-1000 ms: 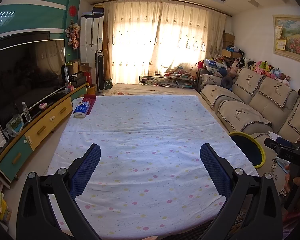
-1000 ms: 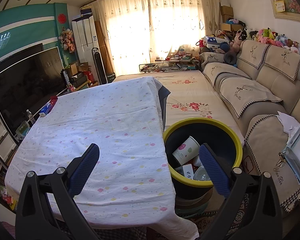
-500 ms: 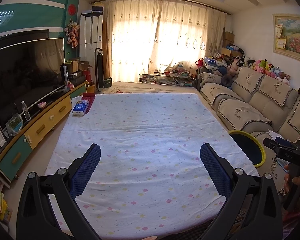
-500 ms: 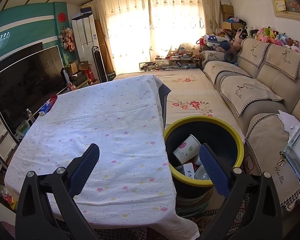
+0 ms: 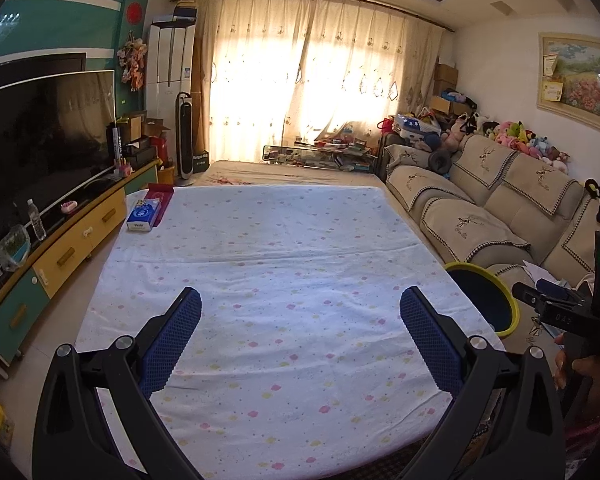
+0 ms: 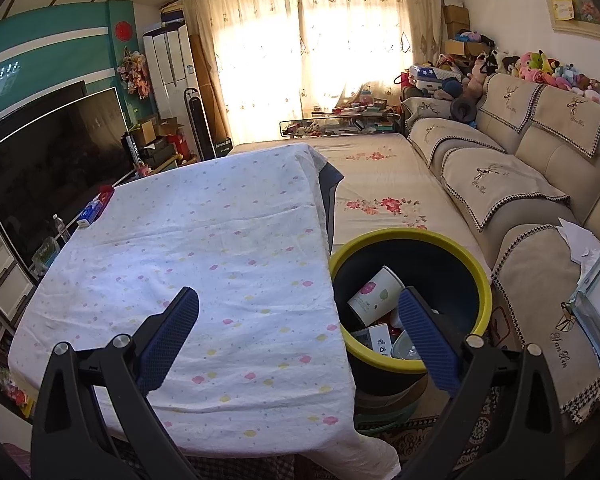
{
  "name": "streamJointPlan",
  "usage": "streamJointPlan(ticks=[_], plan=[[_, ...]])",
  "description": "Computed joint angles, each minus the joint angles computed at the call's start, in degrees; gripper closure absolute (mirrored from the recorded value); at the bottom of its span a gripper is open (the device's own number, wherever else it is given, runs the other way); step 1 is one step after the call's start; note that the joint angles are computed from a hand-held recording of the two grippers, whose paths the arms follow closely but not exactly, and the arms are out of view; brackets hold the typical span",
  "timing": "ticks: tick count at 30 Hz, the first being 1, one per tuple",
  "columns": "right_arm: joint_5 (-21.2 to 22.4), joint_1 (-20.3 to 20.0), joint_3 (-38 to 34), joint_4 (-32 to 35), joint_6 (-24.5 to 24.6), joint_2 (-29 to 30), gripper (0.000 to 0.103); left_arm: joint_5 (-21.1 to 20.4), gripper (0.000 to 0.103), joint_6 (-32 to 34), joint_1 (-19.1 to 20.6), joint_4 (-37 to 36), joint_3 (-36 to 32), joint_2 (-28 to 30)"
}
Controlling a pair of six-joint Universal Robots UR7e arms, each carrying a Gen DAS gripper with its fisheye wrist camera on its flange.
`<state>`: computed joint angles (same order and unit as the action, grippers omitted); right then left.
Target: Collect trash
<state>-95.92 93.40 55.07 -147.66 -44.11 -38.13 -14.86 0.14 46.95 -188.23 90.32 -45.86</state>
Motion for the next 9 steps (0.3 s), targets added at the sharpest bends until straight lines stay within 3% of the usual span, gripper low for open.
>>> streamJointPlan(ticks=[4,7,9], plan=[[-0.89,1.03,-4.88,2.89,-0.36,2.96,0.008,-0.45,0.005,-3.19,2.76,7.95,-2.83,-0.56],[-1.04,2.44,-13.44,8.04,-0.56,8.01,0.007,-0.70,0.005,-3.67,6.44,11.56,-6.44,0.04],[-1.01,3.56,-23.51,14.34,-0.37,13.96,0.007,-1.85,0.005,-4.66,9.46,14.77,-9.16,0.37]])
